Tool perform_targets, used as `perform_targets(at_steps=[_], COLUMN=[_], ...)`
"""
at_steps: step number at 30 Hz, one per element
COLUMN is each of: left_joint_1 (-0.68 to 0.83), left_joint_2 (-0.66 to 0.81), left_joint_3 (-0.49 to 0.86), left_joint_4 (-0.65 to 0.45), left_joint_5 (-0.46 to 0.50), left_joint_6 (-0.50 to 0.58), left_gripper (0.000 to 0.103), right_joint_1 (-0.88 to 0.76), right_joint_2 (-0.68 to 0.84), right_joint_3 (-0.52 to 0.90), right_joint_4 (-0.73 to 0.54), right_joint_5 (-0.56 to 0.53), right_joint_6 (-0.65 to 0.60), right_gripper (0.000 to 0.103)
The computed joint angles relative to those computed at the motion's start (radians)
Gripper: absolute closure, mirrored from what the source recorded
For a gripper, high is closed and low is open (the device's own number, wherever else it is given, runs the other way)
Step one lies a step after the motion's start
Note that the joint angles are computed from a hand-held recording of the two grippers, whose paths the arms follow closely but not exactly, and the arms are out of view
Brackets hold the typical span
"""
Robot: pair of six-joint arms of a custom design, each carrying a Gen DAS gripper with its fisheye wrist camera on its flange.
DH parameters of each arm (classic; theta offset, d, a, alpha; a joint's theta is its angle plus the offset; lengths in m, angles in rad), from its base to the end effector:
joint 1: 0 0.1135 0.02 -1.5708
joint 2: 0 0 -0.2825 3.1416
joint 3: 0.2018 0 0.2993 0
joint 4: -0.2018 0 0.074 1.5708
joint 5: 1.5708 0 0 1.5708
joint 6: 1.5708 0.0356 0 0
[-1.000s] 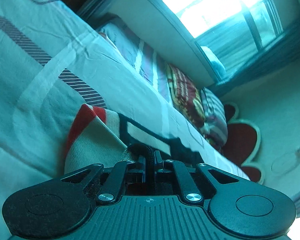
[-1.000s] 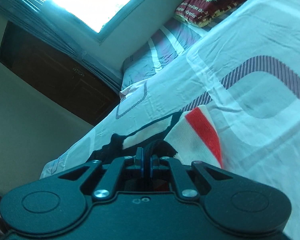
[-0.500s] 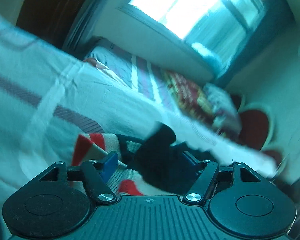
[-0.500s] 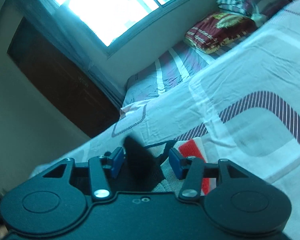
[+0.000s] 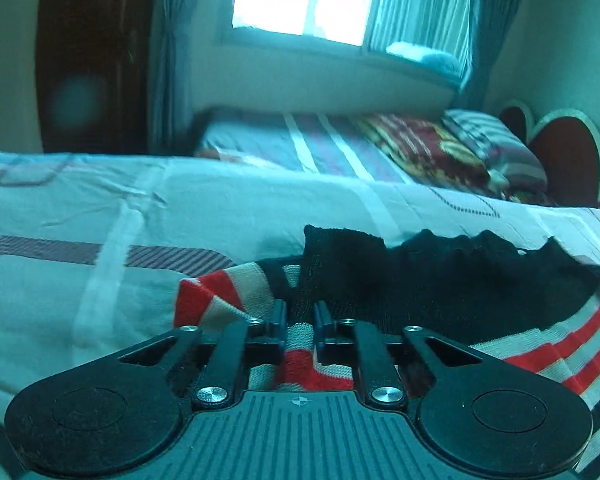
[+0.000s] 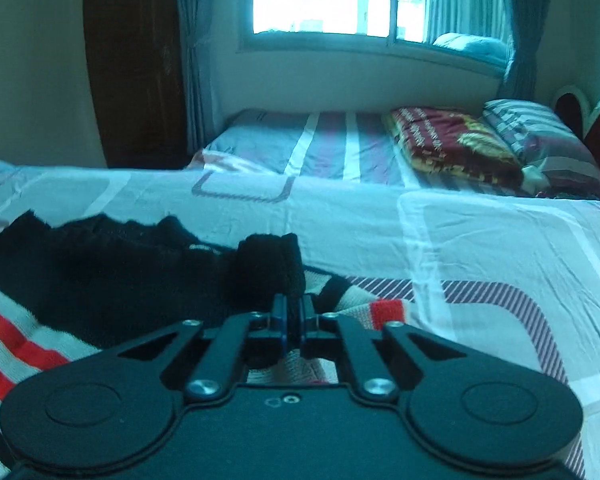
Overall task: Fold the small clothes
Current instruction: 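Lay the hem onto the collar and open both tools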
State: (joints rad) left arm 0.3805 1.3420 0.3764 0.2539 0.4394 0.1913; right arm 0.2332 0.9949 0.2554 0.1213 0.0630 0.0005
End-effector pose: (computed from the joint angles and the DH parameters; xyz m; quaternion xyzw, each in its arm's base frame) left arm 0.2401 0.0797 0.1122 0.0065 0.8919 -0.0755 0.4458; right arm 0.2072 0.0469 0.1337 -0.0888 0.8839 0.0256 0.4584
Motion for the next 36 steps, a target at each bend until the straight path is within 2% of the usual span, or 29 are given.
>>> perform_targets(at_steps=[2, 5, 8, 11, 12, 13, 14, 16, 17, 18, 20, 23, 26, 28, 31, 34, 35, 36], left_joint_1=[0.012, 0.01, 0.007, 0.013, 0.014, 0.005, 0.011, 0.062, 0.075, 0.048, -0.072, -0.332, -0.491, -0.522, -0.413, -0.086, 0.009, 0.061], left_joint_2=[-0.037, -0.026, 0.002, -0.003, -0.009, -0.018, -0.064, -0.262, -0.369, -0.446, -0.49, -0.447, -0.377, -0.344, -0.398, -0.412, -0.41, -0.407], left_joint_3=[-0.035, -0.039, -0.03, -0.029, -0.028, -0.033, -0.044, -0.125, -0.158, -0.169, -0.167, -0.177, -0.169, -0.172, -0.22, -0.229, -0.227, -0.223], left_joint_4=[0.03, 0.033, 0.049, 0.04, 0.032, 0.035, 0.013, -0.011, -0.055, -0.119, -0.179, -0.127, -0.116, -0.115, -0.123, -0.176, -0.195, -0.211], left_joint_5=[-0.004, -0.024, -0.035, -0.035, -0.036, -0.058, -0.072, -0.009, 0.029, 0.023, -0.014, -0.14, -0.205, -0.262, -0.273, -0.048, 0.029, 0.048], left_joint_6=[-0.006, 0.0, -0.004, -0.012, -0.012, -0.02, -0.03, -0.04, -0.037, -0.042, -0.063, -0.113, -0.138, -0.118, -0.044, 0.078, 0.13, 0.162], left_gripper=[0.093, 0.093, 0.092, 0.086, 0.076, 0.055, 0.047, 0.04, 0.038, 0.037, 0.037, 0.037, 0.037, 0.029, 0.018, 0.017, 0.017, 0.018], right_joint_1=[-0.014, -0.043, -0.002, 0.007, 0.016, 0.034, 0.056, 0.103, 0.134, 0.191, 0.346, 0.506, 0.576, 0.586, 0.486, 0.275, 0.165, 0.041], right_joint_2=[-0.045, 0.039, 0.081, 0.076, 0.048, -0.013, -0.095, -0.291, -0.381, -0.42, -0.348, -0.111, 0.018, 0.057, -0.068, -0.317, -0.417, -0.516], right_joint_3=[-0.023, 0.001, -0.003, 0.006, 0.005, -0.01, -0.029, -0.06, -0.072, -0.076, -0.07, -0.016, 0.026, 0.047, 0.003, -0.078, -0.108, -0.129], right_joint_4=[-0.003, 0.0, 0.048, 0.023, 0.002, -0.027, -0.068, -0.206, -0.278, -0.319, -0.282, -0.142, -0.081, -0.104, -0.179, -0.333, -0.39, -0.453], right_joint_5=[0.009, 0.025, 0.091, 0.107, 0.127, 0.156, 0.175, 0.179, 0.161, 0.167, 0.238, 0.279, 0.251, 0.259, 0.263, 0.233, 0.16, 0.042], right_joint_6=[-0.008, -0.023, -0.034, -0.03, -0.03, -0.037, -0.047, -0.036, -0.009, 0.019, 0.067, 0.143, 0.108, 0.08, 0.068, 0.018, -0.015, -0.053], right_gripper=[0.097, 0.097, 0.097, 0.094, 0.086, 0.077, 0.077, 0.079, 0.079, 0.08, 0.08, 0.079, 0.079, 0.08, 0.08, 0.081, 0.081, 0.083])
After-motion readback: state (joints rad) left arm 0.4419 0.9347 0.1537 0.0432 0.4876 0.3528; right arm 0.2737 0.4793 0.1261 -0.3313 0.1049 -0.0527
